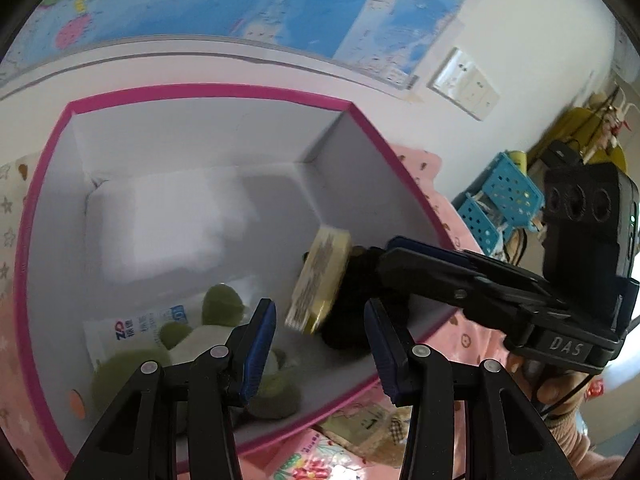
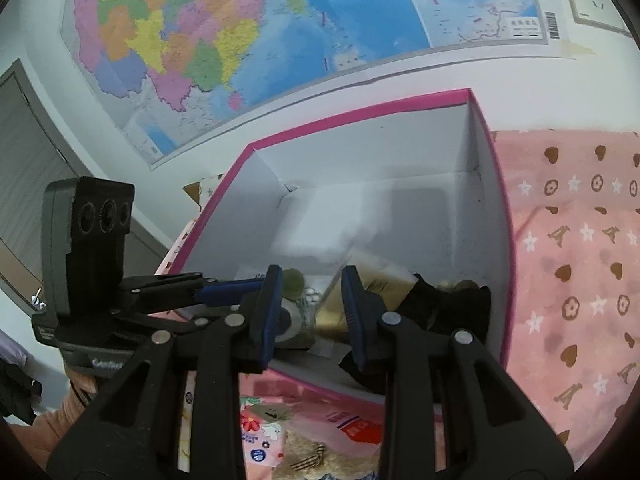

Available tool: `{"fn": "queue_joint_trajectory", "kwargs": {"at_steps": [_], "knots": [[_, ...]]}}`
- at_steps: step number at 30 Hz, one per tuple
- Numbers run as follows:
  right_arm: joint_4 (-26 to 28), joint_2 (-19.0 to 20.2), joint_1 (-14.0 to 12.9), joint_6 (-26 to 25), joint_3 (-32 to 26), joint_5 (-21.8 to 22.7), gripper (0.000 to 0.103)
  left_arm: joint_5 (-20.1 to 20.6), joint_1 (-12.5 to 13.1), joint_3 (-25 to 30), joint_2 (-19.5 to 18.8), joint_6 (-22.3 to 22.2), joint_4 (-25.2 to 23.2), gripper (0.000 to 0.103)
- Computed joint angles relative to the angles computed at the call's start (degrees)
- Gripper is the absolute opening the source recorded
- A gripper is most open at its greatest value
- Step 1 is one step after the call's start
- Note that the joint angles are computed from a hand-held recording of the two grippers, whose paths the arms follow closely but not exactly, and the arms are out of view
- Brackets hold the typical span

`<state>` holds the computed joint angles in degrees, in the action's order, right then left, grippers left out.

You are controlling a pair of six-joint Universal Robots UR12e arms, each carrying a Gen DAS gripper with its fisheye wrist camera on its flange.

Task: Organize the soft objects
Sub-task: 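Open the right gripper to drop the tissue pack into the box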

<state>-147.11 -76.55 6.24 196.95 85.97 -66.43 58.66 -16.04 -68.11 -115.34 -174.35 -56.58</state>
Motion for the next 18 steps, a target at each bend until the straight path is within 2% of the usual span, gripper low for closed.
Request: {"fn": "queue_joint_trajectory", "kwargs": {"at_steps": [4,12,18], "knots": [[-0.2,-0.8,0.0,-0.7,0.7,-1.1,0.033,1.5,0.2,-1.5,0.9,-0.4,1.8,0.046],[-4.4,-3.6,-0.5,-1.7,4.4,-0.1,0.034,1.3,0.8,-7.9,4.9,0.7,10.5,0.048],[-8.4,-7.3,-0.4,-4.6,8.9,1.2,0.046,-1.5,1.3,-13.9,8.8,1.5,18.3,0.057]]}}
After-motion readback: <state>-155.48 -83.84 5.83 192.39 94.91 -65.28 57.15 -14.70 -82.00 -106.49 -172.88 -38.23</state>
